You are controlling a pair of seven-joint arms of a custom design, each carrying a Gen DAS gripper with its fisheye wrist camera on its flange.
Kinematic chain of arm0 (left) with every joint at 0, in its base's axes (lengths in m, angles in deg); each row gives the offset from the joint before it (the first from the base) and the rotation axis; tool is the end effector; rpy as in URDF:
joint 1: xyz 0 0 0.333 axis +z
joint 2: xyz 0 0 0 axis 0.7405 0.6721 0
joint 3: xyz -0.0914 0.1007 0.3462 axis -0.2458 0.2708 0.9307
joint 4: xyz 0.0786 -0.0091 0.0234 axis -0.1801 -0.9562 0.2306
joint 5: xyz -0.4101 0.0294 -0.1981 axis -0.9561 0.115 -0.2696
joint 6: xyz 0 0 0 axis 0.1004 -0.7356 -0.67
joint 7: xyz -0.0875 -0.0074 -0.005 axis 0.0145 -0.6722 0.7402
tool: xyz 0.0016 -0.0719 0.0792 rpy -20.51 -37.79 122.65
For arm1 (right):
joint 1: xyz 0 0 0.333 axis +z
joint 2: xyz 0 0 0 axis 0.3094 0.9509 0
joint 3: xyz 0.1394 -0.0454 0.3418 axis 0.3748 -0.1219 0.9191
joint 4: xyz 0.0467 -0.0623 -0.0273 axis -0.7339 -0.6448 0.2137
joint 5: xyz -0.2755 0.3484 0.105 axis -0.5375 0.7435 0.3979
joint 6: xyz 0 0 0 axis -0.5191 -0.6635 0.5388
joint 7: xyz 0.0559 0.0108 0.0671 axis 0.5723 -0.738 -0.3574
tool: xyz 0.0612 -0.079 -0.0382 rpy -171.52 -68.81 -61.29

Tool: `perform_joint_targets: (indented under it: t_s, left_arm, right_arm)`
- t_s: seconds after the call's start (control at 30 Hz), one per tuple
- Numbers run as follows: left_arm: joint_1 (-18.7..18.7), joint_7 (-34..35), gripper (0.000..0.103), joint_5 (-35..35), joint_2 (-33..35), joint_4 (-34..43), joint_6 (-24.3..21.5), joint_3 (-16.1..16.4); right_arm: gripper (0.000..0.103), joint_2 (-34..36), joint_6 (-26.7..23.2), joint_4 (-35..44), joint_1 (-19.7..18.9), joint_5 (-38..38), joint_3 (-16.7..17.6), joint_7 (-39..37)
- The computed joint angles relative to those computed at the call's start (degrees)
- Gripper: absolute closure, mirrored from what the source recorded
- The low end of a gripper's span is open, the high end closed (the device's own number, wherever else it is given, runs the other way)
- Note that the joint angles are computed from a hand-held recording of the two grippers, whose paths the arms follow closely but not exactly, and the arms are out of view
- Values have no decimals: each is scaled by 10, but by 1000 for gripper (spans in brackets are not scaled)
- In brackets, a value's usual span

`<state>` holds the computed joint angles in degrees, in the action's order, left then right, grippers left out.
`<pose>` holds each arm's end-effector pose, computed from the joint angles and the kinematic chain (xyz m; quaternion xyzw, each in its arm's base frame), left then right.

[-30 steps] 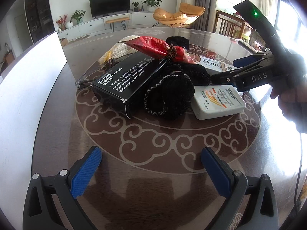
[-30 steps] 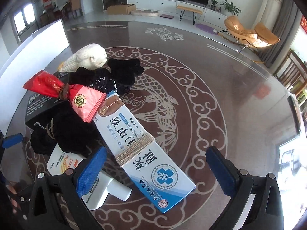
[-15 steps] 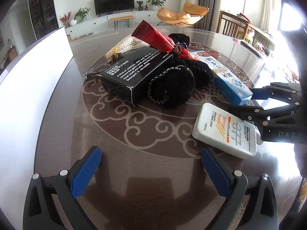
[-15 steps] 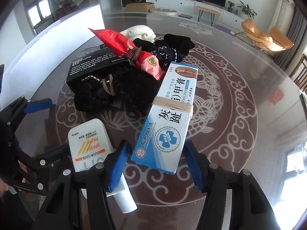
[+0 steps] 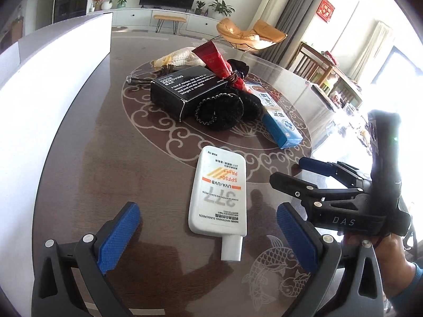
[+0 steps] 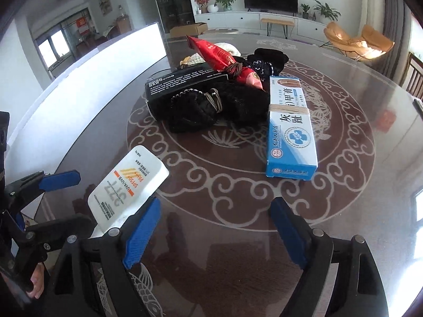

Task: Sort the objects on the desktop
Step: 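Grasp the sunscreen bottle with the left tool while the right tool grasps the blue box, then carry the sunscreen bottle and blue box with both tools over the cardboard box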

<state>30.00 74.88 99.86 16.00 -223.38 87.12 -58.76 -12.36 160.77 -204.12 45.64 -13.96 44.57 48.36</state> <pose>0.4341 -0.3745 0.4352 -0.7322 0.5954 -0.2984 0.1425 0.5376 0.4224 0.4268 -0.8418 0.4463 -0.0821 0.2922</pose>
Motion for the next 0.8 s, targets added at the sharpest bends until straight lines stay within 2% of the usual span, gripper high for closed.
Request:
perform_joint_targets:
  t_s: [0.1, 0.23, 0.3, 0.43, 0.5, 0.57, 0.63, 0.7, 0.73, 0.77, 0.8]
  left_arm:
    - [-13, 52, 0, -9, 34, 39, -57, -2]
    - [-45, 97, 0, -4, 82, 99, -167, 7]
    - [-55, 94, 0, 2, 89, 108, -173, 16]
    - [-66, 93, 0, -6, 96, 118, -185, 27]
    - [-69, 102, 0, -13, 96, 119, -186, 29]
    - [-67, 136, 0, -40, 93, 116, -181, 30]
    - [-67, 147, 2, -33, 90, 110, -166, 32]
    - [-66, 142, 19, -2, 81, 98, -144, 35]
    - [-64, 136, 42, 6, 75, 93, -140, 35]
    - [-62, 137, 52, 6, 69, 88, -135, 35]
    - [-59, 134, 52, 7, 63, 81, -129, 34]
  right_arm:
    - [18, -14, -9, -13, -8, 0, -12, 16]
    - [17, -27, -51, -10, -30, 27, -14, -9]
    - [16, -26, -86, 10, -36, 33, -17, -24]
    - [0, 17, -154, 97, -40, 35, -17, -47]
    - [0, 59, -200, 162, -35, 30, -18, -43]
    - [0, 106, -248, 234, -15, -13, -34, 1]
    - [0, 151, -288, 300, -2, -42, -42, 24]
    - [0, 184, -319, 349, 13, -77, -54, 43]
    - [2, 192, -329, 363, 16, -87, -56, 47]
    - [6, 197, -333, 369, 16, -89, -54, 45]
    - [27, 199, -344, 374, 7, -74, -43, 31]
